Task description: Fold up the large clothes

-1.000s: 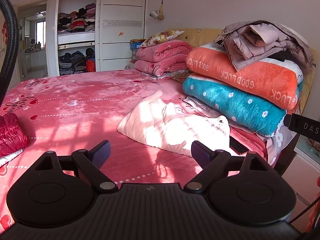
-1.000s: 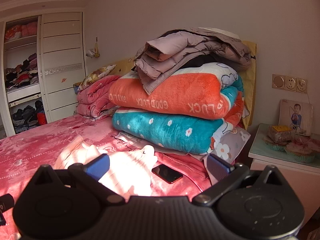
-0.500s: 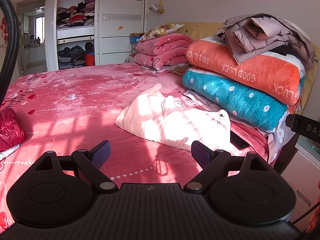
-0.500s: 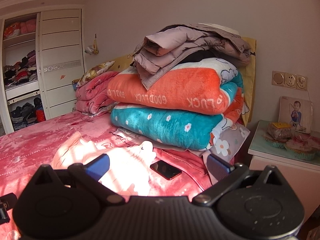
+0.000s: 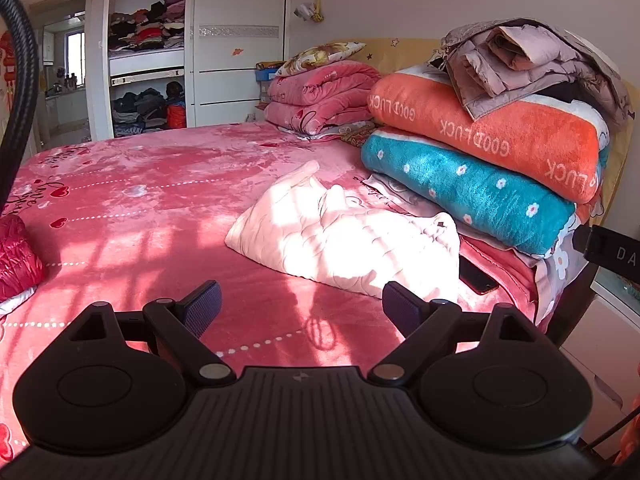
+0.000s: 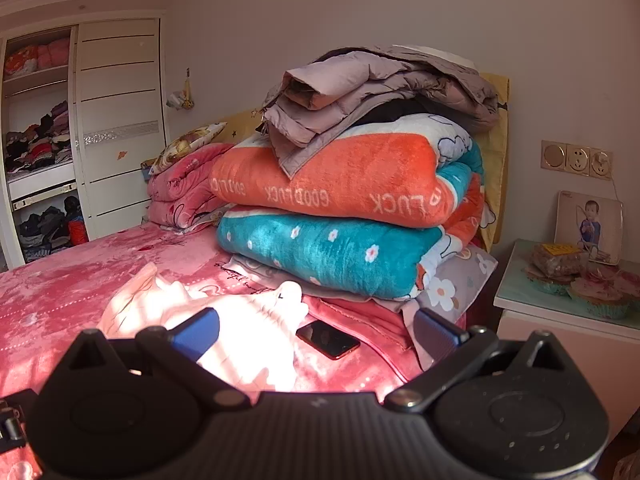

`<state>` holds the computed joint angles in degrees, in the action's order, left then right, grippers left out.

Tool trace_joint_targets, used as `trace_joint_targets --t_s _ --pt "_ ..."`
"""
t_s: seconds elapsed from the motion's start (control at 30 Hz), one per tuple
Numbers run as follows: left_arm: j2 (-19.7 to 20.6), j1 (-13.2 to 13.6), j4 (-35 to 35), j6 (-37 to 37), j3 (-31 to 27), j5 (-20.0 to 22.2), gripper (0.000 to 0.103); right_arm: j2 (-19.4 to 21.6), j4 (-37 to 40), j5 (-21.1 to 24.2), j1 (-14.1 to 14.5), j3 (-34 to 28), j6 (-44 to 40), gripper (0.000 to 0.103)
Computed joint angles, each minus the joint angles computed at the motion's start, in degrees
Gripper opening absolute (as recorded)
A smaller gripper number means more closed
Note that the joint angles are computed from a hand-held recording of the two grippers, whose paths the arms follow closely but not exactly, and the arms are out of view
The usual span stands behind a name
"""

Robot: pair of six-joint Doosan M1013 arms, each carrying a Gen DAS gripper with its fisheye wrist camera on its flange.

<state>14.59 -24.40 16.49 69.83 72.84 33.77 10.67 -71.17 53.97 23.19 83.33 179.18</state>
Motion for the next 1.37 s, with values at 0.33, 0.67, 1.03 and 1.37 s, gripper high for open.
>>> trace_joint_targets --t_s 0.33,0.67,1.03,1.37 --pt "0.12 -0.08 -0.85 2.16 -0.08 -0.44 0.103 -0.54 0.03 -0.70 -0.49 0.88 1.55 0.102" --pt "-0.21 0.54 -3.07 4.58 0.79 -2.10 0.103 -0.73 -0.01 -1.00 -0.51 1.23 1.97 0.102" --pt "0.29 1.10 -3.02 3.53 0.54 -2.03 0.103 -0.18 1.10 -3.25 -0.76 1.02 0.47 0.102" --pt "1.68 1.94 1.47 -2.53 -0.25 -0.25 0.103 1.12 3.55 -6.86 -0.91 0.03 -2.94 0.102"
